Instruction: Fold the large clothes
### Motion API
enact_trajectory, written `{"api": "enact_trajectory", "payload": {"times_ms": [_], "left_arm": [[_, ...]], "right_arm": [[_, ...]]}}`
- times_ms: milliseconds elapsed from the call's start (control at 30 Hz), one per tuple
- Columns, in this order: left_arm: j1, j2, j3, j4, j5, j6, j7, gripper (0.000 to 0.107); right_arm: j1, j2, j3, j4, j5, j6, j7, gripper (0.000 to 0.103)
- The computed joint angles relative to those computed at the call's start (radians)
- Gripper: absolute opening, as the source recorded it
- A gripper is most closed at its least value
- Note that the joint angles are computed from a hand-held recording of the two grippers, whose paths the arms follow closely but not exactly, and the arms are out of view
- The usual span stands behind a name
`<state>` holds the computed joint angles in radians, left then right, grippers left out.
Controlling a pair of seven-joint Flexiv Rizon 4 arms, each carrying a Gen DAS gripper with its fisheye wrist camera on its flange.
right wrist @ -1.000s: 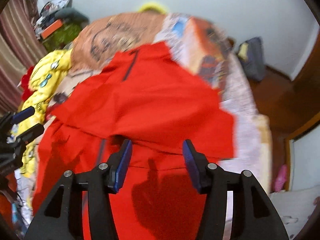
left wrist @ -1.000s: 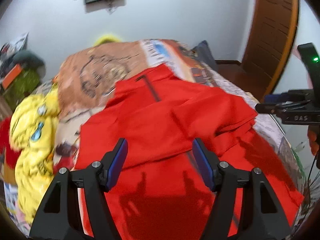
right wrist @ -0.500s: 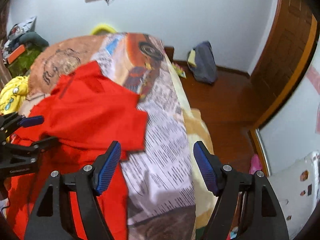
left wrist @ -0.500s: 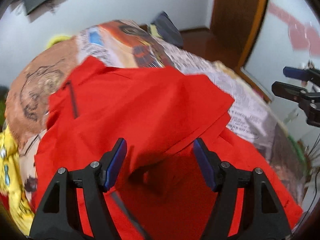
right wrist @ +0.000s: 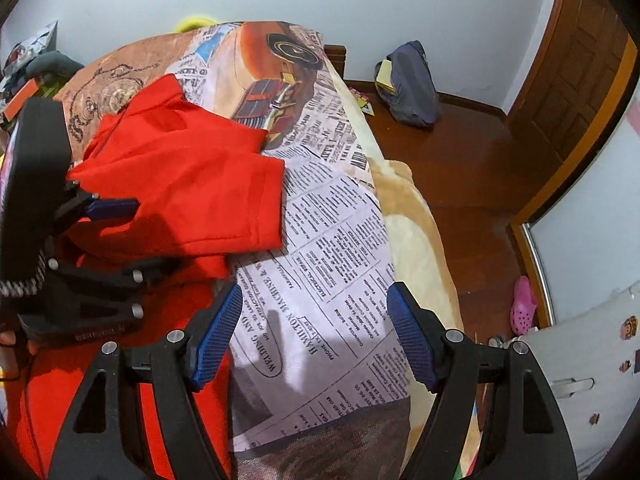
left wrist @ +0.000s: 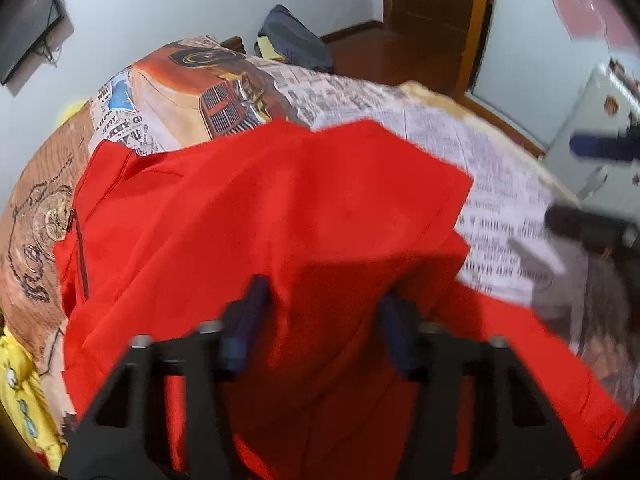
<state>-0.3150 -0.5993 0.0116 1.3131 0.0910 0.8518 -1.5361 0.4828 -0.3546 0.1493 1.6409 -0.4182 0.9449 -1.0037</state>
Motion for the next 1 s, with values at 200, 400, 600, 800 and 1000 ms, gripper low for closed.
{"api": "enact_trajectory", "payload": {"times_ms": [200,400,600,800,1000], "left_arm": [[0.024,0.067,0.029,0.063,-0.002,0.107,-0.114,0.007],[0.117,0.23,0.049,0.237,-0.06,0.24,-0.195,0.006],[0.194,0.398,0.073,0.472,-0.066,0.307,-0.242,0.006],[0.282,0.474,0.05,0.685,-0.202,0.301,-0.18,0.006],[0.298,0.521,0.023,0.866,-0.406,0.366,-0.102,0.008]], "right_arm": [[0.006,-0.011,0.006,-0.014,0.011,-0.006,-0.008,0.072],[0.016,-0.083,0.036,-0.135,0.08,-0.061,-0.083,0.071],[0.063,-0.157,0.027,-0.242,0.094,-0.109,-0.143,0.071],[0.09,-0.205,0.021,-0.282,0.122,-0.183,-0.16,0.071],[0.059,-0.191,0.044,-0.271,0.208,-0.167,-0.149,0.072]]}}
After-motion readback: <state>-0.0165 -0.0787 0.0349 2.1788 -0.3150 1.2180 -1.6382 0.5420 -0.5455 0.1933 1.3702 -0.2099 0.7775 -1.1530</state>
